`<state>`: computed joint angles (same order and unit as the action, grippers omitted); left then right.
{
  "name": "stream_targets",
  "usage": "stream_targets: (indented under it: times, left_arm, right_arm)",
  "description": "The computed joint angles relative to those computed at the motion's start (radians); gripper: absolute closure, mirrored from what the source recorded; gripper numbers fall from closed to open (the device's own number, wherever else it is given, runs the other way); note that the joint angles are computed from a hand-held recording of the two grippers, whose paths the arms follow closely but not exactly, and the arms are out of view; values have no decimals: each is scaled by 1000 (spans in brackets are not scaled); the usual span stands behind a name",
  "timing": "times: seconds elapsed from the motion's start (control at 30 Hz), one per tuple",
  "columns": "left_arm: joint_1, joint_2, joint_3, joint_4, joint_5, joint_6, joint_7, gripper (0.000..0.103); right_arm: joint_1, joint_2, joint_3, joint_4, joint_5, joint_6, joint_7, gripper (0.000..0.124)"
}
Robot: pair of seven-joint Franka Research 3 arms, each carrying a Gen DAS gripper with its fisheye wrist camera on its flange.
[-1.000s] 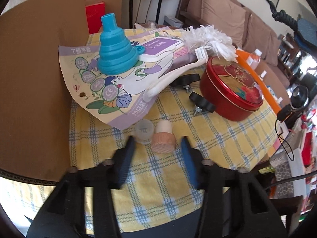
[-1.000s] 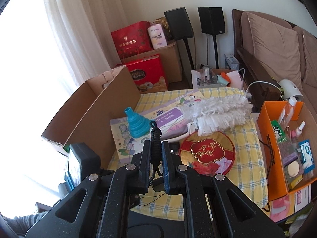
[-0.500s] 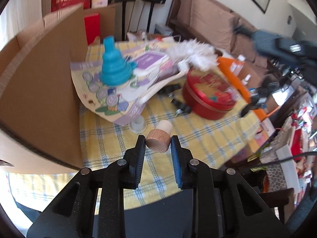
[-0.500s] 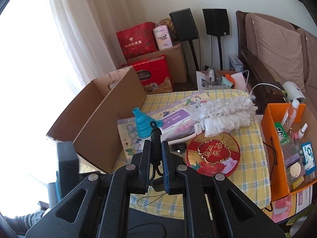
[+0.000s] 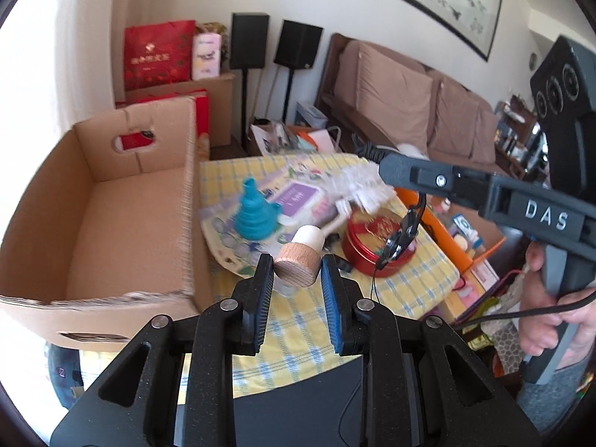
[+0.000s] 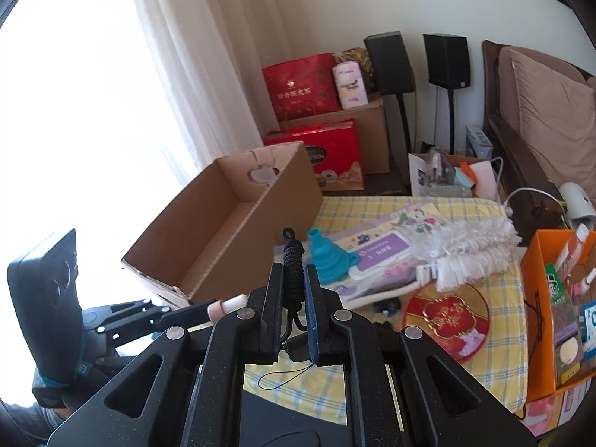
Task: Organize objects
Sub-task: 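Grasp the wooden-capped jar with the left gripper and lift it over the box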
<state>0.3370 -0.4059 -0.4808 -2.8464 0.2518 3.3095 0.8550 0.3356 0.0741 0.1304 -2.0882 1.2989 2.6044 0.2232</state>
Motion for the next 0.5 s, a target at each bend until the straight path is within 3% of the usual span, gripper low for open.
stream_targets:
  times: [0.17,0.5]
  left_arm:
    - [-29,-72,88,-40,1,-17,1,79]
    - [9,-151,176,-89,24,-54,-1,79]
  right_arm:
    - [15,11,15,35,-10,-39,17,114]
    - [64,59,55,127,-62,-64,69,114]
